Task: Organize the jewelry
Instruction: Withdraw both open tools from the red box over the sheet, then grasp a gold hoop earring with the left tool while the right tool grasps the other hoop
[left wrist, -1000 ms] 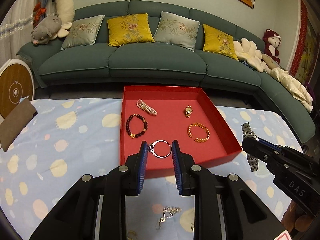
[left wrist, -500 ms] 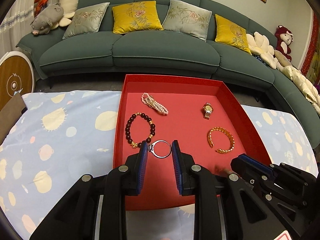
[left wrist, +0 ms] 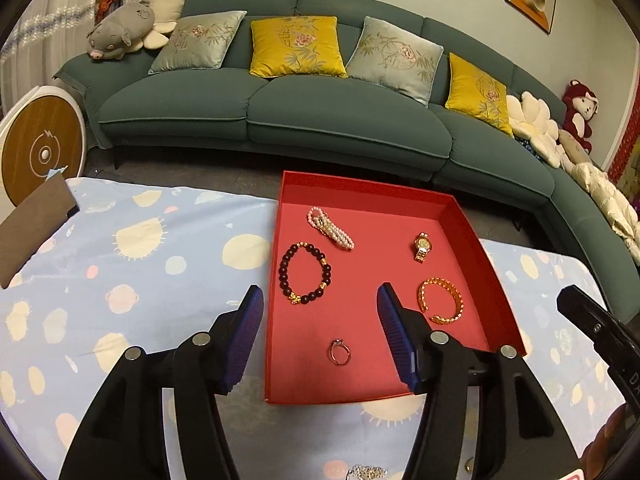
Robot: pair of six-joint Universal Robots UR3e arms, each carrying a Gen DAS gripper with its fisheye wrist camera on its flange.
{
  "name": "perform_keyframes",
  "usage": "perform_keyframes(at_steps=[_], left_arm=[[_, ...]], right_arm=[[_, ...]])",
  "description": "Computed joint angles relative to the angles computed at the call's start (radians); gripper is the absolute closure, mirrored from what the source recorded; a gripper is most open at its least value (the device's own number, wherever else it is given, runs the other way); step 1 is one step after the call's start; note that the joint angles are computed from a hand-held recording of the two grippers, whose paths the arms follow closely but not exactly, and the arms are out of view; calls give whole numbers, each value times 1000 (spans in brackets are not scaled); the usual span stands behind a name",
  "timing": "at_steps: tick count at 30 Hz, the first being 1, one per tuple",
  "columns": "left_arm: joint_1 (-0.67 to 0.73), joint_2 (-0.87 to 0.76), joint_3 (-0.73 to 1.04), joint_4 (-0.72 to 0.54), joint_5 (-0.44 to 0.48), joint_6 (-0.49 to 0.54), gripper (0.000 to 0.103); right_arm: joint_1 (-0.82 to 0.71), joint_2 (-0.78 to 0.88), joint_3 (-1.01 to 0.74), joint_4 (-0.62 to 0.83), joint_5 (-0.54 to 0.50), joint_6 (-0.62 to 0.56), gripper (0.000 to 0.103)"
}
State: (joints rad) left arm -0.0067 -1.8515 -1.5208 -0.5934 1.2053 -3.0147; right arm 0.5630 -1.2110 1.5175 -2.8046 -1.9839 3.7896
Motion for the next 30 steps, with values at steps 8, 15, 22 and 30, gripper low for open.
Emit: perform_keyframes(at_steps=[8,15,22,30], left_arm=[[137,328,-282,-22,-77,105,43],[287,553,-512,-160,-147,262,43],[347,624,-668,-177,-146,346,43],[314,585,-781,-77,-79,412,43]], right_arm=[[148,-159,167,32,-119,121,81],[243,-193,293,96,-114,260,80],[276,-139,313,118,-97,292,80],[269,-91,318,103,-75,291,80]])
